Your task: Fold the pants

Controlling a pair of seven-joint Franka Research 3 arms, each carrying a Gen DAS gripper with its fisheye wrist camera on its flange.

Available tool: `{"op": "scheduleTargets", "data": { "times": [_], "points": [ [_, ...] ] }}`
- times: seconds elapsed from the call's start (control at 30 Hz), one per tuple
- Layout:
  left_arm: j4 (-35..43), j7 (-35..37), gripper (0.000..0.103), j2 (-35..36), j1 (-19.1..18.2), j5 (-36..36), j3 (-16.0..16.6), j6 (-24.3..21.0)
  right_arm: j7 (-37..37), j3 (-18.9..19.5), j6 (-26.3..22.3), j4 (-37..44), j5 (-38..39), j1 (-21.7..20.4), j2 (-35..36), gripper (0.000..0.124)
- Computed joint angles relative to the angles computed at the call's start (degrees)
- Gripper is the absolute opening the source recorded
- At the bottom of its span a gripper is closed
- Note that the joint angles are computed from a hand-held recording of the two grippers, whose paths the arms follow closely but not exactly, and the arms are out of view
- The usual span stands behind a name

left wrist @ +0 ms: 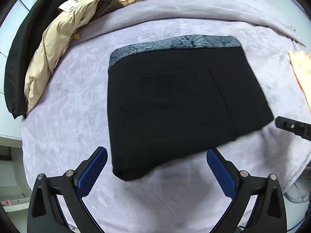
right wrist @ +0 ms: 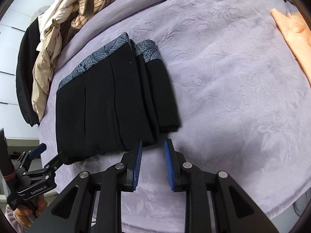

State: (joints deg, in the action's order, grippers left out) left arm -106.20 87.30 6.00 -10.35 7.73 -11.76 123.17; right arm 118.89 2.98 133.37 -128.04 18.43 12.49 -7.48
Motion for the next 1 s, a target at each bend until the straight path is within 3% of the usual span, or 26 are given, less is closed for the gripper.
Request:
{"op": "scheduleTargets", "data": {
  "times": [0.1, 0.27, 0.37, 0.5, 0.8, 1.0],
  "points": [
    [-0.4, -1.8, 0.102, -1.2, -0.6, 0.3, -0.4, -1.8, -0.6, -0.1, -1.3, -0.7, -0.1, -0.1, -1.6, 0.047],
    [-1.2, -3.5, 0.102, -3.3, -1.8, 1.0, -1.0, -3.5, -2.6, -0.1, -3.7, -1.6, 0.7, 0.1, -4.4, 0.060],
    [-1.3, -4.0, 0.102, -4.5, -2.3, 0.0, -1.2, -4.4, -2.1, 1.2, -4.4, -2.1, -3.4, 0.0, -6.2, 0.084],
    [-1.2, -5.7, 0.102, -5.4, -2.9, 1.0, -1.3, -4.6, -3.1, 2.7, -3.6, -3.2, -9.3, 0.2, -9.2, 0.095],
    [-3.1, -11.8, 0.102, -7.6, -3.0, 0.1, -1.1, -5.4, -9.1, 0.9, -7.1, -4.6, -4.1, 0.6, -11.1, 0.095],
    [-5.0, -12.2, 0.102, -9.1, -3.3, -2.6, -1.0, -6.4, -11.8, 0.2, -8.9, -4.6, -3.0, -0.3, -11.0, 0.095]
  ]
}}
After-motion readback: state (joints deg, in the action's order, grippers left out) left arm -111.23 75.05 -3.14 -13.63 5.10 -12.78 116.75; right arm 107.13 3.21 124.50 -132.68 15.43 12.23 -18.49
